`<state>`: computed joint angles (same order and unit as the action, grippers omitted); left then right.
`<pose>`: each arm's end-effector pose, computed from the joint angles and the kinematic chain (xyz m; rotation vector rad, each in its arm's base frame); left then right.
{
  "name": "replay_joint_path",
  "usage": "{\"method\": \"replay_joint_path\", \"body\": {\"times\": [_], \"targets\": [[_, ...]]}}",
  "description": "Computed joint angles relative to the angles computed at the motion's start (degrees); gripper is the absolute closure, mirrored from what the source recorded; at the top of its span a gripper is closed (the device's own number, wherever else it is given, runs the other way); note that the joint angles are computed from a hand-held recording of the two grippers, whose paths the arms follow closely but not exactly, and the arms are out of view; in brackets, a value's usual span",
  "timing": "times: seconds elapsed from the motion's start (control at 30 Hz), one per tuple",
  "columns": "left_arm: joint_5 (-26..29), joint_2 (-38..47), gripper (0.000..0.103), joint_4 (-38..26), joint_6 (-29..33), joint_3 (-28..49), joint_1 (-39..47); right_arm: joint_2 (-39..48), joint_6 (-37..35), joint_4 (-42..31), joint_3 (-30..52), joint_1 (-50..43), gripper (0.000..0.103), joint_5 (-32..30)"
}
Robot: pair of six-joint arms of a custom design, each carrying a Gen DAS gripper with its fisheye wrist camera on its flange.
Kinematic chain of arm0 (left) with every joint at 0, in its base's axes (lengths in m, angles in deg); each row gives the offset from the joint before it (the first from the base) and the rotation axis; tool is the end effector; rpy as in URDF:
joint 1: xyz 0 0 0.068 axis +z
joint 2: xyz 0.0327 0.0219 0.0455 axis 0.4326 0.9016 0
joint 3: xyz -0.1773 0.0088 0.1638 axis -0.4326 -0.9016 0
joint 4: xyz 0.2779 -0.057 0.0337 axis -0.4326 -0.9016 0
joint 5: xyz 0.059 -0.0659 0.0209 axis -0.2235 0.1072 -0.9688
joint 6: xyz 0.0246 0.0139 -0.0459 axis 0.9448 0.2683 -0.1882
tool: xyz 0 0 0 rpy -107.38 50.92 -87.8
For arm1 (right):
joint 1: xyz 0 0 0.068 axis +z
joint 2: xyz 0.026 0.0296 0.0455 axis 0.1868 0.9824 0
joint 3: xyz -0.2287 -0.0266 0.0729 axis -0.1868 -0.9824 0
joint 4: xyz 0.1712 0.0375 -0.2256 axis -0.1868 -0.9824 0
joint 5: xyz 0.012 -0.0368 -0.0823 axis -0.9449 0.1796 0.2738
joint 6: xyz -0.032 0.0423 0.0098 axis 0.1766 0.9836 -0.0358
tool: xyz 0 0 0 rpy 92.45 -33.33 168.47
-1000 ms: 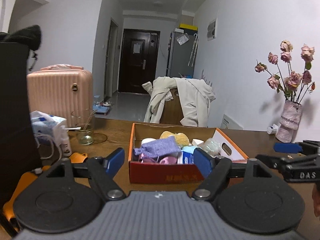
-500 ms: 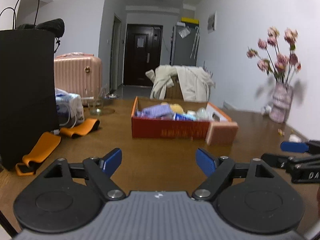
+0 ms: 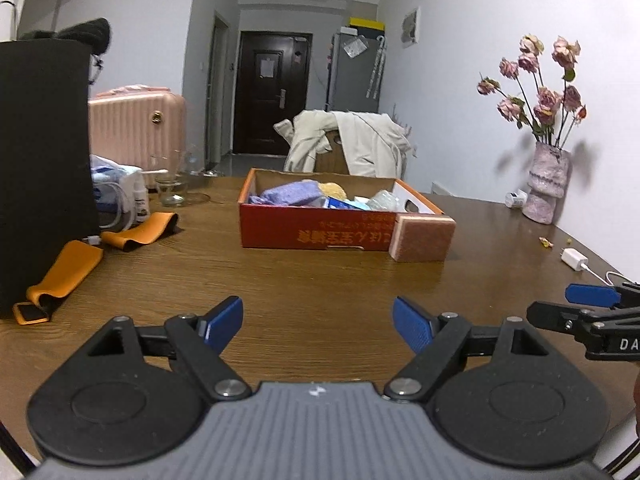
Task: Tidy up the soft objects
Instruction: 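Lift both open tools out of the box to the pink sponge block, then grasp the pink sponge block with the left tool while the right tool grips it too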
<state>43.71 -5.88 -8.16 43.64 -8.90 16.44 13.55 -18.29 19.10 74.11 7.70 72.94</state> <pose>0.2128 -0.0363 0.2317 0.1334 2.0168 -0.1965 0.1967 -0.0014 0.2174 -0.1249 2.0151 0.2209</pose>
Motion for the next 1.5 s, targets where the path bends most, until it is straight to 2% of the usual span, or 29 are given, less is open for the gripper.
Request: {"method": "replay_joint_path", "body": {"times": [0.2, 0.33, 0.47, 0.6, 0.63, 0.7, 0.8, 0.87, 0.9, 0.97, 1.13, 1.23, 1.3, 1.37, 1.43, 1.5], "targets": [[0.63, 14.69, 0.019, 7.11, -0.90, 6.55, -2.86, 13.63, 0.01, 8.91, 4.28, -2.99, 0.017, -2.01], [0.93, 26.66, 0.019, 12.15, -0.75, 13.84, -4.75, 26.41, 0.43, 15.36, 10.90, -4.55, 0.019, -2.90], [2.06, 40.79, 0.020, 14.86, -0.74, 25.11, -5.79, 39.72, 1.37, 20.00, 20.06, -5.67, 0.030, -3.85], [7.60, 56.00, 0.030, 11.96, -3.06, 40.68, -5.27, 54.70, 4.19, 21.10, 33.12, -6.70, 0.044, -5.62], [8.96, 60.07, 0.036, 10.48, -3.98, 45.29, -5.22, 58.30, 5.21, 21.20, 36.40, -6.93, 0.045, -6.02], [11.06, 67.89, 0.038, 7.46, -5.31, 54.40, -5.19, 65.74, 7.04, 19.52, 44.06, -7.01, 0.051, -5.63], [10.78, 77.08, 0.042, 5.56, -6.19, 64.81, -5.95, 74.99, 9.04, 17.59, 53.47, -7.00, 0.056, -4.73], [11.89, 81.40, 0.057, 4.11, -6.00, 69.84, -6.12, 79.77, 12.03, 16.30, 58.21, -7.68, 0.062, -6.65], [12.97, 83.24, 0.060, 3.05, -6.35, 72.08, -6.05, 81.63, 13.78, 16.16, 59.75, -8.08, 0.065, -8.01], [16.45, 84.89, 0.071, 2.93, -7.16, 73.41, -5.54, 82.98, 14.47, 16.89, 60.14, -8.25, 0.067, -9.00], [20.92, 81.61, 0.070, 6.80, -7.51, 66.49, -4.53, 78.62, 11.36, 19.30, 53.50, -8.42, 0.067, -10.38], [24.64, 77.69, 0.069, 5.69, -5.80, 60.46, -3.27, 74.21, 8.31, 16.97, 48.86, -8.73, 0.061, -12.05], [27.37, 75.57, 0.066, 6.25, -4.66, 56.27, -2.23, 70.86, 5.17, 15.83, 44.79, -9.19, 0.052, -14.43], [26.91, 74.31, 0.057, 7.36, -4.58, 53.61, -1.77, 69.42, 5.11, 16.31, 42.55, -9.60, 0.051, -15.75], [25.13, 74.00, 0.052, 8.09, -5.41, 52.71, -1.64, 69.09, 6.21, 17.24, 41.73, -9.75, 0.050, -15.22], [24.04, 75.13, 0.051, 6.90, -6.47, 54.41, -1.59, 70.02, 7.35, 17.59, 42.35, -9.81, 0.049, -13.93]]}}
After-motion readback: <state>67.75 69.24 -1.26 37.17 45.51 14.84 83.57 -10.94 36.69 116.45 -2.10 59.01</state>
